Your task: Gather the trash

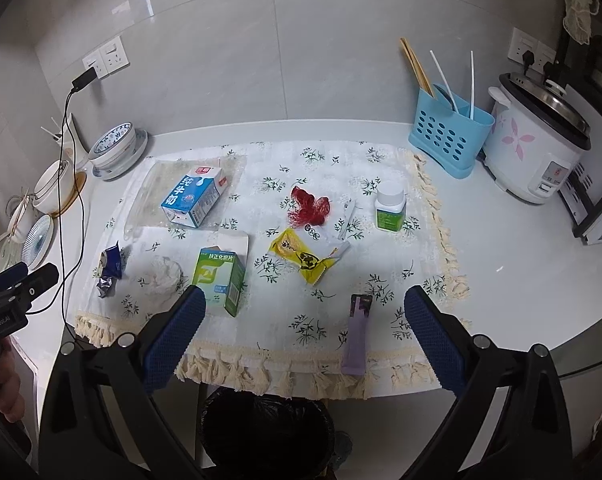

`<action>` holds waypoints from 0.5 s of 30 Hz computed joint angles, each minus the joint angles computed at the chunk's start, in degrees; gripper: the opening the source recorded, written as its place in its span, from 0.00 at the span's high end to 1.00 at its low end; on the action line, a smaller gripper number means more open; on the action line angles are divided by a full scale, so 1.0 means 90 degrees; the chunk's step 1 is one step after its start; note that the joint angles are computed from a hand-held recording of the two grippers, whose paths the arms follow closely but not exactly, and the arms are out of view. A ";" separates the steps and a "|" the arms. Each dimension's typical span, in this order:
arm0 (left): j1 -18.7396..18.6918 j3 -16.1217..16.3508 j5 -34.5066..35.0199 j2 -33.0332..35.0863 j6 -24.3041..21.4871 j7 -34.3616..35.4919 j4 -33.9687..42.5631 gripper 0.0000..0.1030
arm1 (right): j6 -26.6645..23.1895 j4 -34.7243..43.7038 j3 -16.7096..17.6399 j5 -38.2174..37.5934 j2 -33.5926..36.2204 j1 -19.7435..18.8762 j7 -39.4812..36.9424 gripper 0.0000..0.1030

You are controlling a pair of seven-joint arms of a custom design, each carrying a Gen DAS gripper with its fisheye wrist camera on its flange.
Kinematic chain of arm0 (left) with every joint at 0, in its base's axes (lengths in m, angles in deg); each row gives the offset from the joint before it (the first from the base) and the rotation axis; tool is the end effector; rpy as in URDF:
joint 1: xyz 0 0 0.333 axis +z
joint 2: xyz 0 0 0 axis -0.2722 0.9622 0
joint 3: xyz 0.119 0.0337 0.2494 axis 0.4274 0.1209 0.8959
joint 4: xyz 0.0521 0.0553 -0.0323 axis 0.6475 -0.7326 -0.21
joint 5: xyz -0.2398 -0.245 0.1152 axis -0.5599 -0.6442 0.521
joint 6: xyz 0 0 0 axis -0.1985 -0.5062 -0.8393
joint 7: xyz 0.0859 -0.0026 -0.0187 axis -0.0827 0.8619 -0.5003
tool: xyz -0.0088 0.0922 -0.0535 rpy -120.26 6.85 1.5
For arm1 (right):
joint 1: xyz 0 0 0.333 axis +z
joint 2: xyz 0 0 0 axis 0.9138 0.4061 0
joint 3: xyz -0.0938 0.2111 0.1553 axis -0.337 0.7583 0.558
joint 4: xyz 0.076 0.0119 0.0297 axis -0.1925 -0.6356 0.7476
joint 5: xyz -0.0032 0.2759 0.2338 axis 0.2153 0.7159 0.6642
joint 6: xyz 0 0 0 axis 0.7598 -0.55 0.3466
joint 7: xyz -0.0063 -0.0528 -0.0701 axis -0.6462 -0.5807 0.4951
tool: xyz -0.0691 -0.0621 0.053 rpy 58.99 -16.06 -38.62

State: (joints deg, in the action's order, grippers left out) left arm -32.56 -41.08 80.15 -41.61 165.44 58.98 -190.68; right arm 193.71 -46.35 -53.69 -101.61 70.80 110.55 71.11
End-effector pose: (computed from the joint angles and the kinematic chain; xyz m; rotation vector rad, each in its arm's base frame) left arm 0.4294 -0.2497 0.6341 -1.9115 1.8509 -0.6440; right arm 0.4020 0.4870 0.5890 -1.7661 1.8026 -0.6481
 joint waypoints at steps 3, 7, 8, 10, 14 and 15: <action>0.0008 -0.0028 0.0044 0.0019 -0.0009 -0.0067 0.0030 0.06 | -0.0014 0.0005 0.0002 0.0013 0.0004 0.0002 -0.0022 0.07; -0.0014 -0.0023 0.0002 0.0053 -0.0034 -0.0052 0.0079 0.06 | -0.0069 0.0018 0.0002 0.0011 0.0016 0.0010 -0.0063 0.07; -0.0018 -0.0024 -0.0006 0.0058 -0.0042 -0.0040 0.0085 0.06 | -0.0039 -0.0020 0.0003 0.0035 -0.0004 -0.0003 -0.0065 0.07; -0.0030 -0.0021 -0.0025 0.0064 -0.0039 0.0009 0.0092 0.06 | -0.0035 -0.0060 0.0006 0.0039 -0.0028 -0.0009 -0.0045 0.07; -0.0050 -0.0005 -0.0107 0.0079 -0.0036 0.0109 0.0118 0.06 | -0.0025 -0.0109 0.0013 0.0046 -0.0068 -0.0029 -0.0018 0.07; -0.0055 -0.0007 -0.0110 0.0076 -0.0021 0.0140 0.0116 0.06 | -0.0029 -0.0110 0.0017 0.0046 -0.0072 -0.0031 -0.0012 0.07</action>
